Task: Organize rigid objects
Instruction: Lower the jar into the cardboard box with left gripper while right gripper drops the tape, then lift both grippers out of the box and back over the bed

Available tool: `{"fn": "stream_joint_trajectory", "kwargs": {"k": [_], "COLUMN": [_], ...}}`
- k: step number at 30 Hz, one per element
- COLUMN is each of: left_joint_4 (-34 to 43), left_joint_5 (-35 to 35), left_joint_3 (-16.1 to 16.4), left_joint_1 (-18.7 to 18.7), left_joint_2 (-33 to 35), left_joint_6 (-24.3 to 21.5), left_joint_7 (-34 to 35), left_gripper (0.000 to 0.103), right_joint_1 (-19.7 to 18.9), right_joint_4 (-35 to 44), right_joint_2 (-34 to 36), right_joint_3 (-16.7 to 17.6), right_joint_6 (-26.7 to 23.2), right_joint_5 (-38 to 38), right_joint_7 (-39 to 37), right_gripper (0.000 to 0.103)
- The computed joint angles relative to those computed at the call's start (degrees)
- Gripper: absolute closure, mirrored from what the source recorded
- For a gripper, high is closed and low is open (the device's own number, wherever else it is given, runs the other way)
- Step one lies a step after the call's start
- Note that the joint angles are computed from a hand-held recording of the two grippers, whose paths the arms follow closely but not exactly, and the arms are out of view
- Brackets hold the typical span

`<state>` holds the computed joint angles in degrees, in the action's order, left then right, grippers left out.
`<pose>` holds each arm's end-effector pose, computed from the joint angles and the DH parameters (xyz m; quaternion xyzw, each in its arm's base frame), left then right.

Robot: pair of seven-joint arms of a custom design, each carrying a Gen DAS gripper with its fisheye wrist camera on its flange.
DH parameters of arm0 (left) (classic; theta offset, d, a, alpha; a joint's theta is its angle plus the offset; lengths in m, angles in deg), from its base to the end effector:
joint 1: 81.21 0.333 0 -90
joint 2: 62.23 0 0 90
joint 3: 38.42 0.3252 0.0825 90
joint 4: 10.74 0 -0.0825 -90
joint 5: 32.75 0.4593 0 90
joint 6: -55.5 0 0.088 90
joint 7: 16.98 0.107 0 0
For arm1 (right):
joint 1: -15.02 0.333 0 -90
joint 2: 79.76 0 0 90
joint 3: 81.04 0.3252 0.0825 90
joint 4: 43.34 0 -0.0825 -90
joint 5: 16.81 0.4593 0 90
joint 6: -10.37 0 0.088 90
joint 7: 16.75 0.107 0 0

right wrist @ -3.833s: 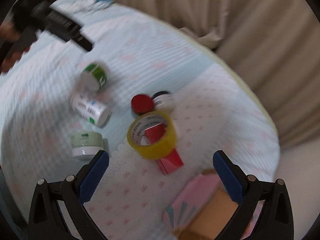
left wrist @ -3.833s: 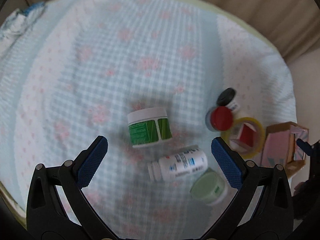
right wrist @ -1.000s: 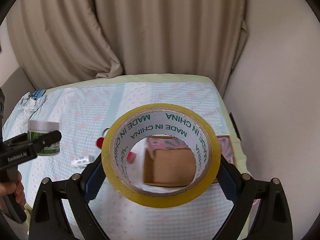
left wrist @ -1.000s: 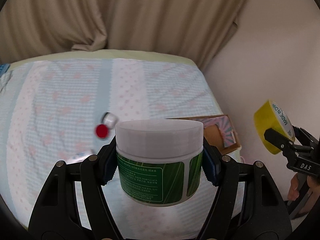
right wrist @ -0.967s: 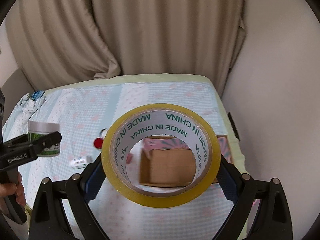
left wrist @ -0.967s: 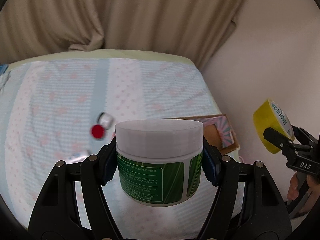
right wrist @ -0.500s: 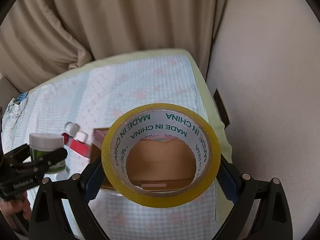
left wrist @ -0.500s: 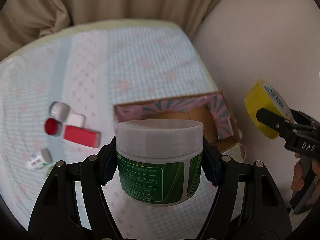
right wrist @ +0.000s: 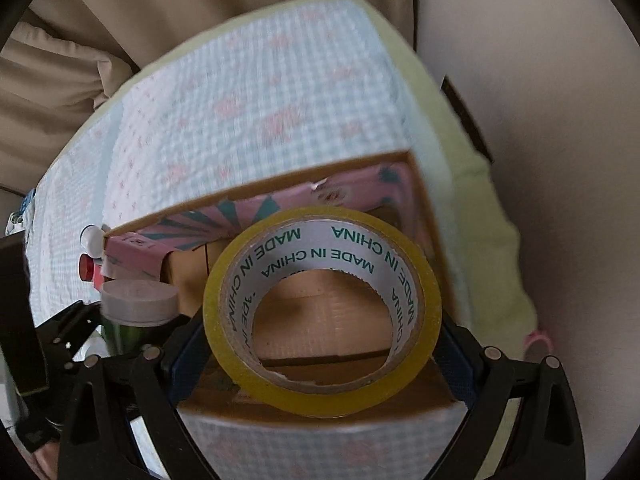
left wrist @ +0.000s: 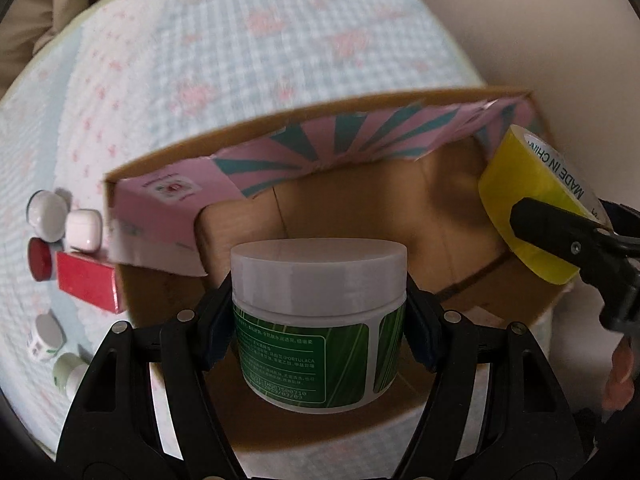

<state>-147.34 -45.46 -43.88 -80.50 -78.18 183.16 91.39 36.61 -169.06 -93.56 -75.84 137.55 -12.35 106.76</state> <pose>0.5257 -0.0506 0.4095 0.6000 -0.7938 0.0995 0.0005 0.5092 0.2621 0.4930 -0.6440 0.7531 -0.0117 0.1339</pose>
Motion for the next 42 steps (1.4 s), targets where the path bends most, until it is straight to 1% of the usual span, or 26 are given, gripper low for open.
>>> {"fn": "stream_joint_trajectory", "kwargs": {"k": [5, 7, 10, 11, 12, 13, 14, 15, 18, 20, 21, 22, 24, 26, 30, 35, 38, 42], "left_joint_4": [0.5, 0.7, 1.3, 1.6, 1.4, 0.9, 0.4, 0.3, -0.1, -0.6, -1.1, -1.7, -2.0, -2.1, -3.3, -4.3, -4.2, -5.8], "left_joint_5": [2.4, 3.9, 4.3, 5.9, 8.2, 9.7, 9.0, 8.4, 8.3, 8.8, 8.5, 7.8, 6.5, 5.9, 4.7, 3.5, 2.6, 1.9], "left_joint_3": [-0.5, -0.8, -0.9, -1.3, -1.9, -2.1, -1.7, -1.4, -1.2, -1.1, -0.8, -0.5, 0.0, 0.4, 0.7, 1.8, 1.6, 3.1], "left_joint_1": [-0.1, -0.1, -0.2, -0.1, 0.1, 0.0, -0.3, -0.5, -0.5, -0.1, 0.0, 0.1, 0.3, 0.8, 1.3, 2.3, 2.4, 3.6], "left_joint_2": [2.3, 2.6, 3.2, 3.4, 3.0, 2.3, 1.5, 1.1, 0.3, -0.3, -1.0, -1.7, -2.2, -3.1, -6.2, -10.1, -12.5, -17.8], "left_joint_6": [0.1, 0.1, 0.1, 0.2, 1.3, 2.5, 3.7, 3.9, 3.2, 3.0, 2.7, 2.4, 1.9, 1.4, 0.7, -0.4, -1.6, -3.3], "left_joint_7": [0.9, 1.0, 0.9, 0.0, -1.0, -1.2, -0.2, 0.6, 1.9, 2.0, 2.3, 2.6, 3.1, 3.6, 3.7, 5.0, 4.2, 5.0], "left_gripper": [0.035, 0.035, 0.035, 0.034, 0.020, 0.001, 0.000, 0.000, 0.000, 0.000, 0.000, 0.000, 0.000, 0.000, 0.000, 0.000, 0.000, 0.000], "right_joint_1": [0.0, -0.2, -0.4, -0.5, -0.7, -1.0, -1.2, -1.3, -1.3, -1.3, -1.3, -1.3, -1.1, -1.1, -0.8, -0.7, -0.4, 0.2], "right_joint_4": [0.5, 0.7, 1.2, 1.1, 1.1, 1.0, 1.0, 1.3, 2.9, 2.5, 1.6, 0.2, -2.0, -2.2, -1.9, -2.4, -1.7, -0.5], "right_joint_2": [3.3, 4.0, 4.9, 5.0, 5.1, 5.0, 5.0, 5.2, 6.4, 5.8, 4.9, 3.6, 1.5, 0.7, -0.5, -2.7, -4.1, -5.8], "right_joint_3": [-0.5, -0.6, -0.5, -0.5, -0.3, 0.0, 0.1, -0.2, -1.0, -0.6, -0.3, -0.2, -0.2, 0.1, 0.1, 0.6, 1.3, 2.7], "right_joint_6": [1.2, 1.0, 1.2, 1.7, 2.2, 2.7, 2.8, 2.1, -2.9, -4.8, -4.6, -3.1, -0.3, 0.8, 0.6, 0.6, -1.5, -3.4], "right_joint_5": [3.6, 4.2, 4.5, 4.5, 3.9, 2.7, 2.2, 3.1, 6.8, 5.9, 5.1, 5.2, 5.1, 2.2, -0.1, -2.0, -4.4, -7.9], "right_joint_7": [-0.5, -0.9, -1.3, -1.3, -0.6, 1.3, 3.0, 3.6, 0.6, 0.1, 0.7, 1.0, 1.8, 1.8, 1.2, 5.3, 7.0, 9.6], "right_gripper": [0.008, 0.008, 0.008, 0.007, 0.007, 0.007, 0.007, 0.007, 0.007, 0.006, 0.001, 0.000, 0.000, 0.000, 0.000, 0.000, 0.000, 0.000]}}
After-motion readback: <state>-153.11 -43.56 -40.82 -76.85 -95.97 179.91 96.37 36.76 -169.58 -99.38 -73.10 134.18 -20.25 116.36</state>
